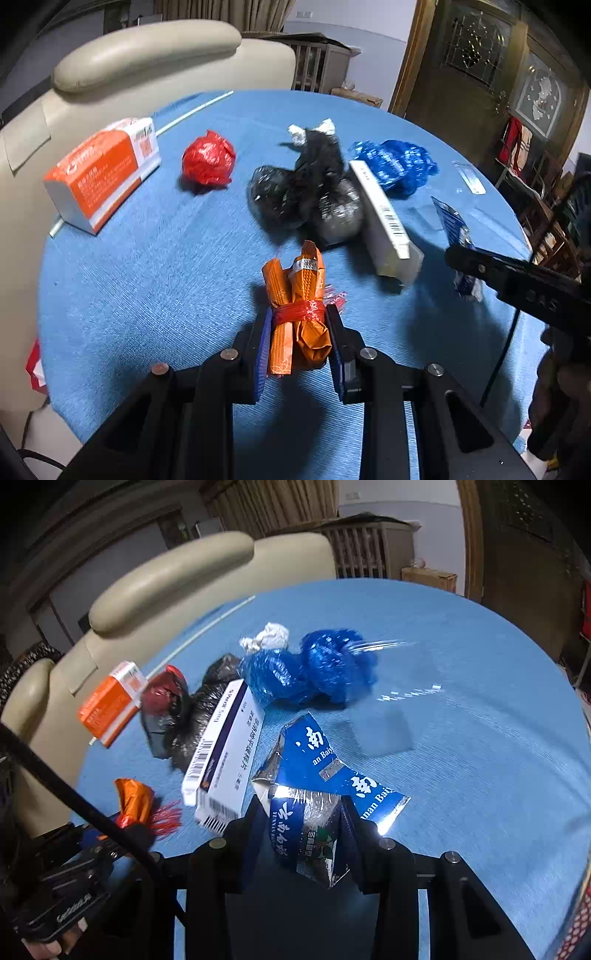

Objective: Collect trash
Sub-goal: 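Grasp the orange tied bundle with the left tool while the right grasps the blue-white wrapper, then carry both items to the red wastebasket and open the right tool to drop the wrapper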

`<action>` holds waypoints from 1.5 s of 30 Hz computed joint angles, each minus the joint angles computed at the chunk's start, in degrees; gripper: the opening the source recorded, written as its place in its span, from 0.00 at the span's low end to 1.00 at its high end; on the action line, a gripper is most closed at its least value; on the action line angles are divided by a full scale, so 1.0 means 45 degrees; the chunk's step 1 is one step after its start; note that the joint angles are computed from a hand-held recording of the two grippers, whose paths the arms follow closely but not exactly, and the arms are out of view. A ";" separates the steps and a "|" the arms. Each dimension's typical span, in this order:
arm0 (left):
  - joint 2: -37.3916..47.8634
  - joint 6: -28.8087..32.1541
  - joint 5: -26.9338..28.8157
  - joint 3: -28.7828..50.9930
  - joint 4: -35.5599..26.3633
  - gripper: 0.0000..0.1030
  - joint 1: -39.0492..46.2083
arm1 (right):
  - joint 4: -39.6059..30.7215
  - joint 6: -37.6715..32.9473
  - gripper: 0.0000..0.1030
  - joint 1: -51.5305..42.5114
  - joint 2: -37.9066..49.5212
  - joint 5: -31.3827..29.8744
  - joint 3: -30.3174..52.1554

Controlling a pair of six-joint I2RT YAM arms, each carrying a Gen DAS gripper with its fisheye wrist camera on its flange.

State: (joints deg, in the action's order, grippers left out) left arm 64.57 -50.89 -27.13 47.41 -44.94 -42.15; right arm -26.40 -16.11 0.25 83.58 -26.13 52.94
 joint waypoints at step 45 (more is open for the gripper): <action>0.7958 -0.0549 -0.2007 0.9744 -0.3842 0.29 -0.5683 | -1.0621 -1.0685 0.41 -1.4861 0.2243 -0.6711 0.4329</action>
State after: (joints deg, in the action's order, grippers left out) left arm 100.38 -53.36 -36.16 91.25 -62.23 -67.72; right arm -74.19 -64.19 -66.62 93.67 -56.33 72.42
